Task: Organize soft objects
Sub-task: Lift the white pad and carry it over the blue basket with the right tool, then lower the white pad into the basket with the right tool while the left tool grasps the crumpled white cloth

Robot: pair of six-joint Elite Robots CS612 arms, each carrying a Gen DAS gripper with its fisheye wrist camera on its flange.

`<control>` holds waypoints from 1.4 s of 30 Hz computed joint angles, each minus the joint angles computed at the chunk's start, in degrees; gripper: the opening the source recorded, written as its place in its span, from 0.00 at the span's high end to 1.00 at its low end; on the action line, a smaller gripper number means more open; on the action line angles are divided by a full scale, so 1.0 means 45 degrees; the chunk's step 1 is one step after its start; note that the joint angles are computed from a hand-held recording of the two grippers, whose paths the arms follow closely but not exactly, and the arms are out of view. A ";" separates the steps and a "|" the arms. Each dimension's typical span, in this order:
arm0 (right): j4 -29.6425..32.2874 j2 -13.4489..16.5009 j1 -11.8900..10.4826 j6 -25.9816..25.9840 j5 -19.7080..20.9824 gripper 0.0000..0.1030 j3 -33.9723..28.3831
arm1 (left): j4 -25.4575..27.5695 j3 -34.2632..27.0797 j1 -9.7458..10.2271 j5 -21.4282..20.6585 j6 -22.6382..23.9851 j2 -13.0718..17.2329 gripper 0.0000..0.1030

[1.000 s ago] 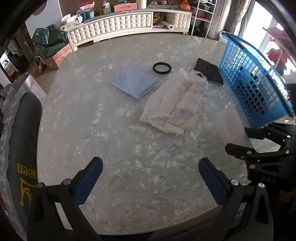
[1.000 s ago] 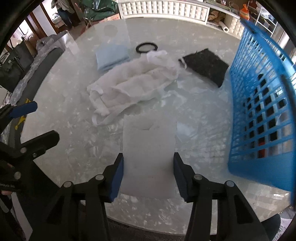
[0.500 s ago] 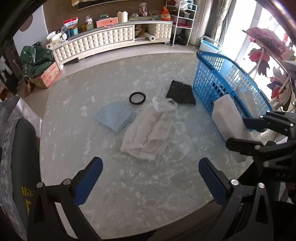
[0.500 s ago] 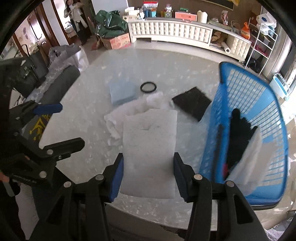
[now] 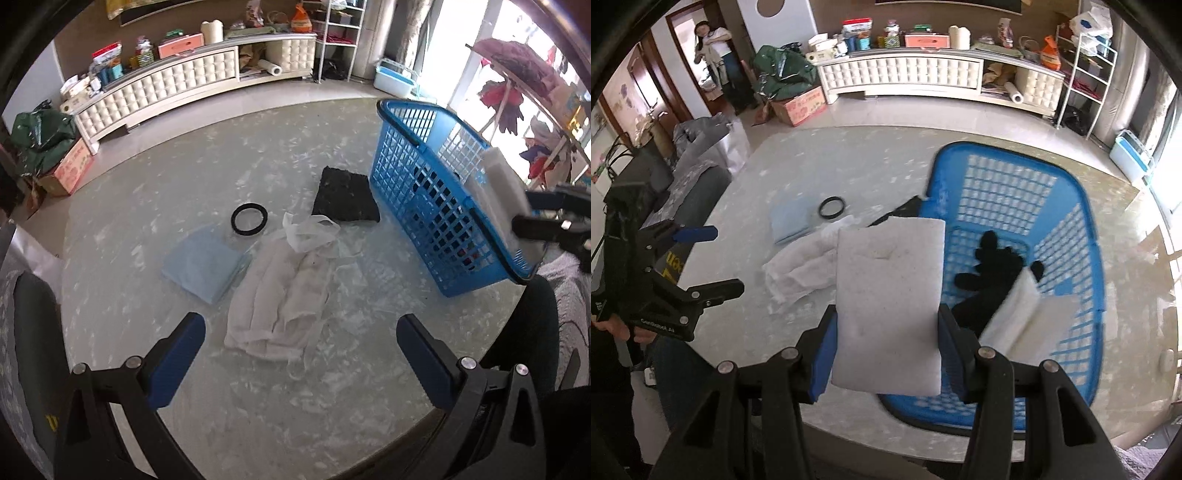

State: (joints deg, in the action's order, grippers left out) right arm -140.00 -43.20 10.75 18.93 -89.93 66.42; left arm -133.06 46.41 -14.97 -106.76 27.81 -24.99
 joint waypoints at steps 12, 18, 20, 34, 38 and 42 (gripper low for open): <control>0.0317 -0.0057 -0.0438 0.0543 -0.0220 0.53 0.0172 | 0.1429 -0.2395 -0.0184 0.0595 0.0475 0.1646 0.00; 0.0663 0.0067 -0.0610 0.0634 -0.0379 0.53 -0.0102 | 0.2184 -0.3827 -0.0166 0.0787 0.0382 0.2547 0.00; 0.0796 0.0124 -0.0681 0.0591 -0.0377 0.53 -0.0206 | 0.2088 -0.3952 -0.0180 0.0889 0.0460 0.2677 0.05; 0.2656 0.1047 -0.0762 -0.0001 -0.1064 0.52 -0.1972 | 0.3410 -0.5547 -0.0237 0.0944 0.1195 0.3658 0.35; 0.3217 0.1329 -0.0807 0.0119 -0.0988 0.52 -0.2360 | 0.3651 -0.5947 -0.0207 0.0857 0.1114 0.3843 0.37; 0.3615 0.1518 -0.0865 0.0199 -0.0799 0.52 -0.2577 | 0.3736 -0.6153 -0.0217 0.0894 0.1295 0.3945 0.43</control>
